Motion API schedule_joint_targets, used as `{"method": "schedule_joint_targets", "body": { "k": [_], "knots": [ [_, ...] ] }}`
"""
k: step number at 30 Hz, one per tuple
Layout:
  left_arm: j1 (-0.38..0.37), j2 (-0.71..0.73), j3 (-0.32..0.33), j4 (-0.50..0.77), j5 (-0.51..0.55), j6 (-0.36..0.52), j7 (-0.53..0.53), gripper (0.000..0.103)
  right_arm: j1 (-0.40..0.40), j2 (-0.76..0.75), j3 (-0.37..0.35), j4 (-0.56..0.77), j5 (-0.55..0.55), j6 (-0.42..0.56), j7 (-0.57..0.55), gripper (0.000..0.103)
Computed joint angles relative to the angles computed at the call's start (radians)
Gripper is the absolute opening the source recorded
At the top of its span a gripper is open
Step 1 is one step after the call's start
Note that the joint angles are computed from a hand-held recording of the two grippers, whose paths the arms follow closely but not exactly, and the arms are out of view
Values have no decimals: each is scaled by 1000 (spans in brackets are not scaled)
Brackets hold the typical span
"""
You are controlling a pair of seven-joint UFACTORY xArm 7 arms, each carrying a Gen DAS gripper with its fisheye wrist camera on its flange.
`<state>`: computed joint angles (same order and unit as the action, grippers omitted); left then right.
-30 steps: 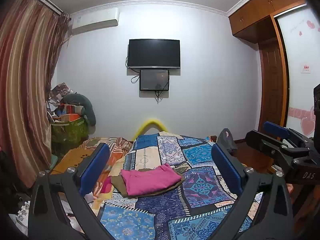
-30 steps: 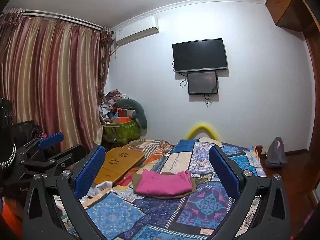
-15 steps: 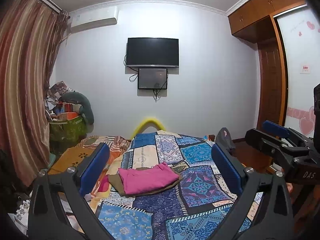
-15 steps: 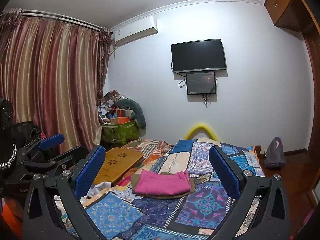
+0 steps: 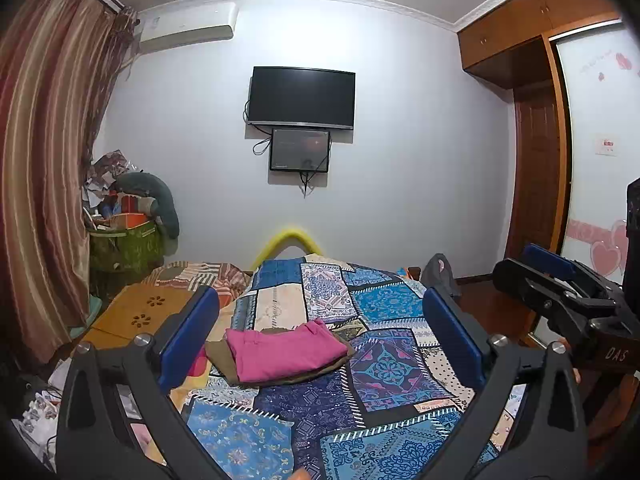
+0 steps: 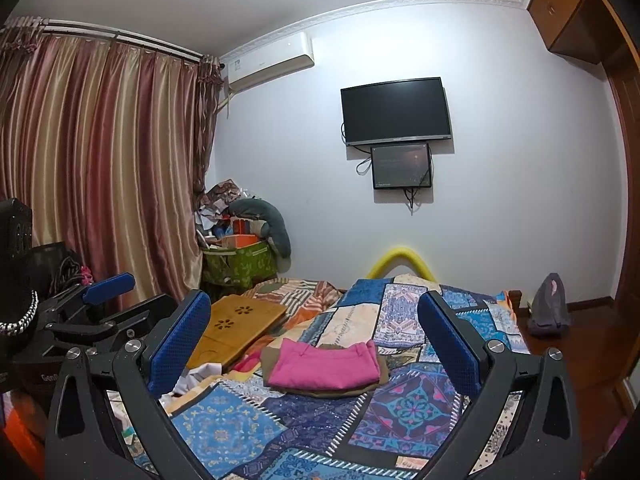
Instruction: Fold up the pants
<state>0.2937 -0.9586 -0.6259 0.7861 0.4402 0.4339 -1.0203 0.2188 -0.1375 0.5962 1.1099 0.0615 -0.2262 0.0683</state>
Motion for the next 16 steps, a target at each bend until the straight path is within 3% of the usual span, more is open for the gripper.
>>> {"method": "schedule_joint_targets", "body": {
  "k": [16],
  "knots": [
    [-5,6,-5,-2,7,-2,-4,103,-21,4,16,10,-29,16,35,103]
  ]
}}
